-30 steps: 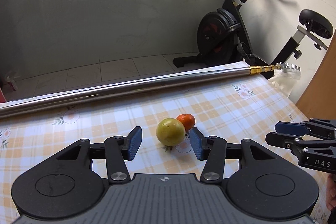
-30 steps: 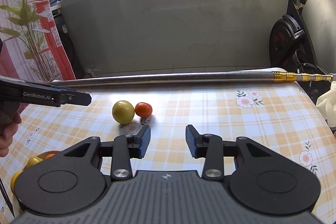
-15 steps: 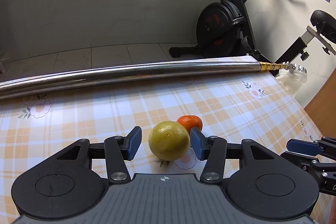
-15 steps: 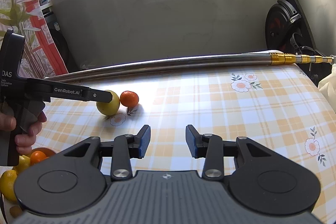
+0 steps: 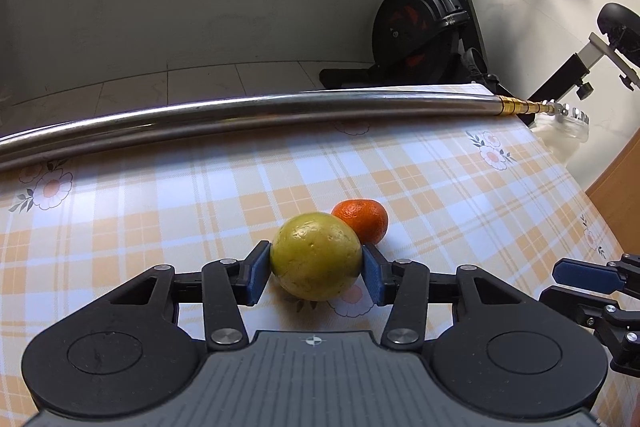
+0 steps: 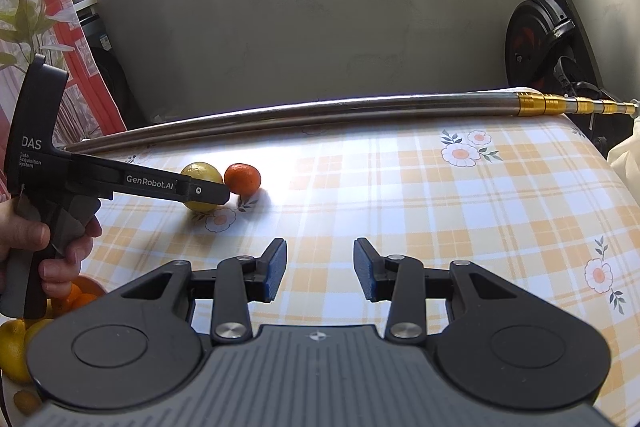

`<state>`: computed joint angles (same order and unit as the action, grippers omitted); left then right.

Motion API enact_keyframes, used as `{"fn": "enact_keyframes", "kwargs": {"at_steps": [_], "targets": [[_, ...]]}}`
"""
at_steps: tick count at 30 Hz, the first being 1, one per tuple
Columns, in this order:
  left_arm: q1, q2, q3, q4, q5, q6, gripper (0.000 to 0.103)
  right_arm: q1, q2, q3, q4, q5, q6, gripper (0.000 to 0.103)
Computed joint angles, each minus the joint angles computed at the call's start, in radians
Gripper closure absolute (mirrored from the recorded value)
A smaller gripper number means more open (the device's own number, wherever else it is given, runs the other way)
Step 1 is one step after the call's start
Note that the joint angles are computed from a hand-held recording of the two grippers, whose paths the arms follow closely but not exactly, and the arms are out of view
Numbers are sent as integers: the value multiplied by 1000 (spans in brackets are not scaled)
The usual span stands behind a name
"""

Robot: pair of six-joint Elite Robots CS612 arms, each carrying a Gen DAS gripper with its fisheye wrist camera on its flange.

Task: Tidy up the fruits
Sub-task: 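Grasp the greenish citrus with the left tool and lift it, then grasp the last tangerine with the right tool while the left tool holds the greenish citrus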

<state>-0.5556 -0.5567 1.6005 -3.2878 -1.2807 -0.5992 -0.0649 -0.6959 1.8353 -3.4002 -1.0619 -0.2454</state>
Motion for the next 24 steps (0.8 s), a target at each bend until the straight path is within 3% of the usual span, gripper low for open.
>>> {"fn": "enact_keyframes", "kwargs": {"at_steps": [5,10,19,24], "targets": [[-10,-21,36,-22,29,19,52,6,2,-7,-8,3,-12,63],[-19,-63,109,-99,53,4,52,12,16,-30,-25,60,2,63],[-65,-150,296,-213,194,-136,52,49,73,-134,-4,125,35,63],[-81,-178,368,-271,238,-216,52,83,102,-203,86,71,35,63]]}}
